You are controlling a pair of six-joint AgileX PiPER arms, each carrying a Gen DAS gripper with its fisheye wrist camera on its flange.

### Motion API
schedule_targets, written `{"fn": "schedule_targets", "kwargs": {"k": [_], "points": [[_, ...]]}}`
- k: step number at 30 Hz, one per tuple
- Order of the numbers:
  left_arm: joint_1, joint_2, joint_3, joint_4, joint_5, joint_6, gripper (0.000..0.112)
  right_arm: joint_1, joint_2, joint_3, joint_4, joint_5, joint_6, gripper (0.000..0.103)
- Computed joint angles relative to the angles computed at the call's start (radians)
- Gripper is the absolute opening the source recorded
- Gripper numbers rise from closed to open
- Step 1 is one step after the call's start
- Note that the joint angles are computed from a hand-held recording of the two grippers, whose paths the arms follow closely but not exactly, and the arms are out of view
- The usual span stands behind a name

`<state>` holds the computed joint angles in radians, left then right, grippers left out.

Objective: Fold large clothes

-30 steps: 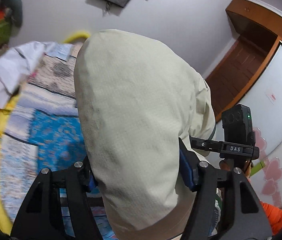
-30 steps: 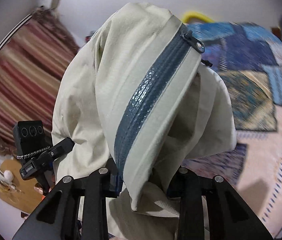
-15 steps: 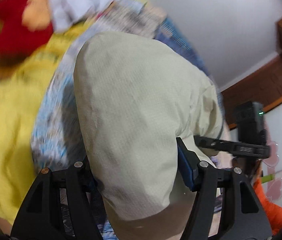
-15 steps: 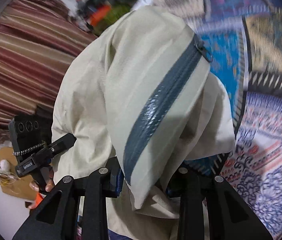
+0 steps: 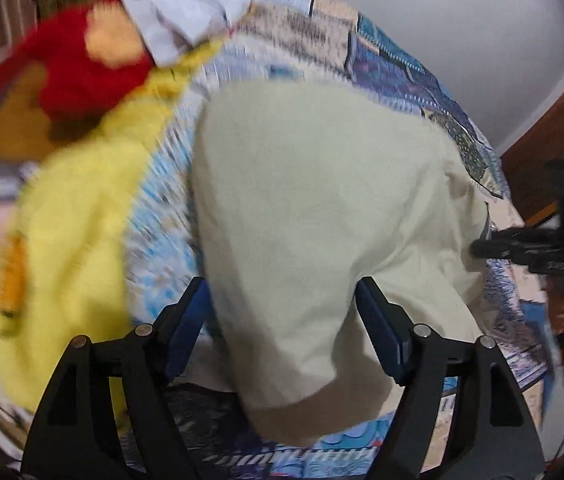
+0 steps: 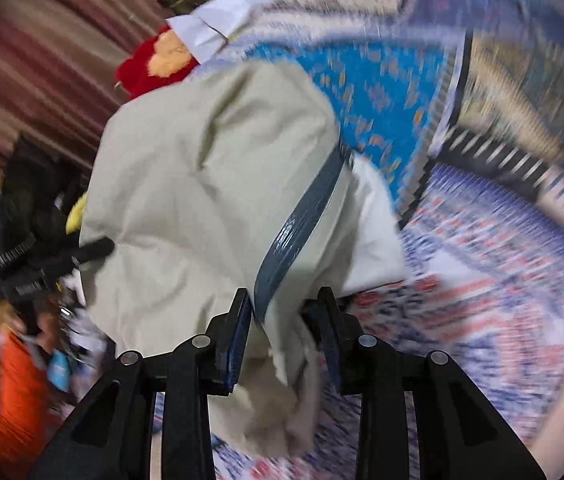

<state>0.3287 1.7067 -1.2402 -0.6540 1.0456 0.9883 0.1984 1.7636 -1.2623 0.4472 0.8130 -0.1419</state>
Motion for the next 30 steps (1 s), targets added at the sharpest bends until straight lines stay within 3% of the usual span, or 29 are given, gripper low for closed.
{"fn": "schedule_targets", "kwargs": {"k": [4, 6, 9, 11, 13, 15, 18, 21, 24, 27, 30], "points": [[-0.023, -0.056, -0.017, -0.035, -0.133, 0.032, 0.078, 0.037, -0.112, 0.002, -0.198, -0.055, 0.108, 0.03], [-0.079, -0.041, -0.053, -0.005, -0.238, -0.015, 0.083, 0.068, -0.119, -0.032, -0.253, -0.101, 0.153, 0.03], [-0.153, 0.041, -0.129, 0.092, -0.327, -0.11, 0.083, 0.12, -0.036, -0.156, -0.265, -0.122, 0.166, 0.03], [-0.218, 0.13, -0.202, 0.263, -0.378, -0.286, 0.083, 0.146, 0.038, -0.231, -0.228, -0.123, 0.131, 0.03], [-0.245, 0.185, -0.234, 0.327, -0.424, -0.361, 0.085, 0.168, 0.139, -0.346, -0.206, -0.091, 0.13, 0.03], [-0.244, 0.241, -0.28, 0.342, -0.422, -0.402, 0.087, 0.157, 0.255, -0.446, -0.173, -0.058, 0.117, 0.029], [-0.233, 0.314, -0.352, 0.331, -0.393, -0.414, 0.093, 0.103, 0.323, -0.472, -0.101, -0.042, 0.093, 0.029], [-0.226, 0.288, -0.32, 0.334, -0.408, -0.408, 0.094, 0.022, 0.29, -0.395, -0.001, -0.044, 0.046, 0.029], [-0.215, 0.22, -0.282, 0.318, -0.389, -0.415, 0.086, -0.007, 0.212, -0.314, -0.115, -0.062, 0.128, 0.029], [-0.186, 0.089, -0.178, 0.171, -0.343, -0.215, 0.086, -0.033, 0.098, -0.206, -0.049, -0.077, 0.074, 0.03], [-0.173, -0.04, -0.044, 0.068, -0.326, -0.024, 0.088, 0.038, -0.01, -0.13, -0.088, -0.106, 0.055, 0.03]]}}
